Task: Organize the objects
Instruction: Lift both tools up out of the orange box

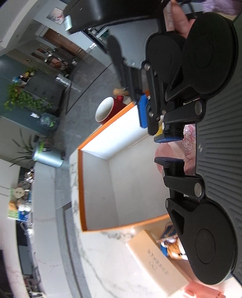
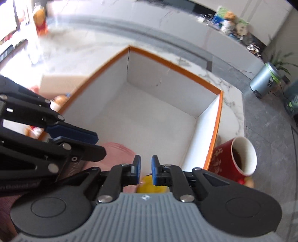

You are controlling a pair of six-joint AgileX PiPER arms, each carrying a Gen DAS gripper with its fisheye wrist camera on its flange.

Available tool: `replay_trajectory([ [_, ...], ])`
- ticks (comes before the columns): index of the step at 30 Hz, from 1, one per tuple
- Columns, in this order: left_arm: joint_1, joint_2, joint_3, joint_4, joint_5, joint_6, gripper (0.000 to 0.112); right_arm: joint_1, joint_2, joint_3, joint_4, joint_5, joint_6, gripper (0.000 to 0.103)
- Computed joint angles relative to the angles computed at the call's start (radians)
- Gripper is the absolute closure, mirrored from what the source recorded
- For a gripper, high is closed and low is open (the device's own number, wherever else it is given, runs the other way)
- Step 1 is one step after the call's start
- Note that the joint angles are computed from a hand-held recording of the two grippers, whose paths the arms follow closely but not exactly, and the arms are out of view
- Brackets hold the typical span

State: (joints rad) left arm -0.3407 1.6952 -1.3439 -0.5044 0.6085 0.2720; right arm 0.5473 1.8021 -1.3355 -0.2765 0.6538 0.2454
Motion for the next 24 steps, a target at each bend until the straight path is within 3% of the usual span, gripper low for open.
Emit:
replay_trajectory([
  [4,-0.032,-0.133,0.133,0.131,-0.094,-0.145,0.086,0.075,-0.138,0.177,-0.138,-0.131,0.315,0.085],
  [6,-0.056,-0.180,0.175,0.261,-0.127,-0.283,0.085,0.101,-0.140,0.189,-0.234,-0.182,0.462,0.075],
  [9,-0.076,-0.278,0.276,0.462,-0.194,-0.495,0.080,0.149,-0.216,0.282,-0.361,-0.223,0.656,0.064],
  [12,-0.089,-0.348,0.351,0.678,-0.237,-0.694,0.075,0.220,-0.274,0.344,-0.470,-0.234,0.843,0.062],
  [15,-0.107,-0.406,0.397,0.819,-0.204,-0.841,0.072,0.279,-0.271,0.369,-0.592,-0.254,0.993,0.061],
  [20,-0.094,-0.465,0.451,0.820,-0.139,-0.857,0.072,0.364,-0.229,0.367,-0.693,-0.274,1.144,0.057],
  [24,-0.095,-0.518,0.502,0.845,-0.093,-0.884,0.072,0.406,-0.178,0.326,-0.655,-0.274,1.110,0.056],
])
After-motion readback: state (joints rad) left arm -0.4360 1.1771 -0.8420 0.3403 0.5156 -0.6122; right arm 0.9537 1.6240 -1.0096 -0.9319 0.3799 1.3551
